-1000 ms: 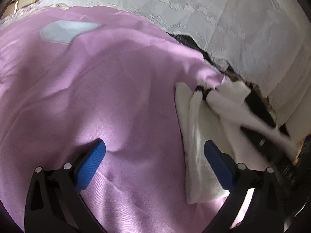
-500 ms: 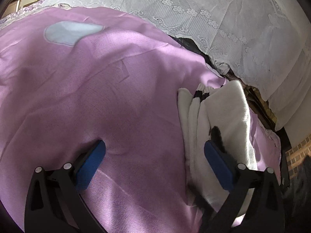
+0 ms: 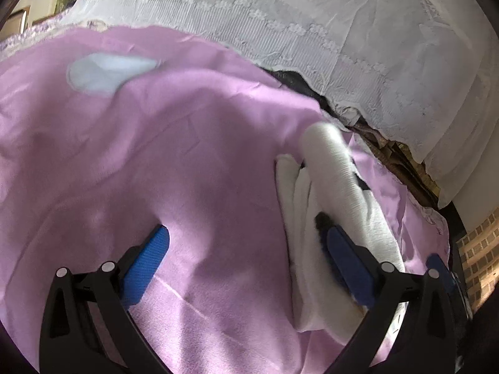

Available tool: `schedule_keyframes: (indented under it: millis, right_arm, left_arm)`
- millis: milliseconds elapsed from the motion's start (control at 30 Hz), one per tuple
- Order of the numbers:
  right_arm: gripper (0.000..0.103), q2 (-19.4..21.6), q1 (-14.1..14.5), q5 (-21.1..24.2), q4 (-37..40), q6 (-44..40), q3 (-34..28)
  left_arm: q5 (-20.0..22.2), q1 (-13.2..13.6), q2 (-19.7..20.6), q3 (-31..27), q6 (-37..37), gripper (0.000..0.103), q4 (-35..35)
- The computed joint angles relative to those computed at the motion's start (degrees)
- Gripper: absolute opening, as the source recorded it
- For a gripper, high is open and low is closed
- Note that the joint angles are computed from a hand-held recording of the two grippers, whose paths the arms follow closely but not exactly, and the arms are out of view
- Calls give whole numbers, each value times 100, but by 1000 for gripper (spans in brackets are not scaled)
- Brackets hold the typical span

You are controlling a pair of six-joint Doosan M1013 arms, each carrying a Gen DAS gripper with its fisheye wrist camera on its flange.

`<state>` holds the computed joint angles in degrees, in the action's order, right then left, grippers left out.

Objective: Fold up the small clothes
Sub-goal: 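Grasp the folded white sweater with the left gripper while the right gripper holds it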

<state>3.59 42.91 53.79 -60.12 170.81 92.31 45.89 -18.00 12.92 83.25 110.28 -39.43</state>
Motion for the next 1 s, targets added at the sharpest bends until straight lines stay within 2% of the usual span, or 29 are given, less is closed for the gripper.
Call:
schedule_keyframes:
  millis: [67, 133, 167, 233, 300, 367, 533, 600, 633, 733, 800, 867, 933, 1000]
  right_arm:
    - [82, 143, -101, 347, 357, -70, -141]
    - [84, 392, -170, 700, 865, -838, -358]
    - [87, 538, -99, 994, 755, -1084, -471]
    - [92, 626, -34, 1109, 708, -1349, -551]
    - [97, 640, -11, 1017, 744, -1502, -542]
    - [100, 494, -91, 642, 971, -1510, -392]
    - [100, 135, -242, -289, 1194, -1412, -4]
    - [100, -37, -279, -697, 1031, -968, 199]
    - [100, -138, -300, -844, 755, -474, 318]
    - [100, -299, -243, -670, -279, 1078, 555]
    - [100, -278, -225, -254, -577, 1550, 572]
    - [99, -211, -301, -38, -392, 1435, 498]
    - [99, -192, -388, -71, -196, 1382, 473]
    - [99, -179, -510, -207, -65, 1300, 457]
  left_arm:
    - [29, -17, -6, -15, 129, 99, -67]
    - [68, -74, 15, -60, 206, 99, 23]
    - [35, -115, 18, -64, 199, 99, 126]
    - [-39, -214, 46, -78, 122, 99, 404]
    - [-51, -296, 116, -124, -20, 99, 636]
    - [32, -298, 195, -167, -8, 99, 542]
    - [304, -222, 349, -268, -54, 99, 361]
    - [218, -198, 289, -210, -154, 99, 357]
    - [125, -181, 233, -158, -149, 98, 268]
    - [-78, -114, 44, -1, 646, 98, -584]
    - [-89, -218, -14, -40, 977, 98, -615]
    - [-232, -398, -14, -114, 960, 98, -220]
    - [-399, -561, 57, -200, 580, 98, 382]
    - [-133, -662, 319, -404, -225, 98, 1177]
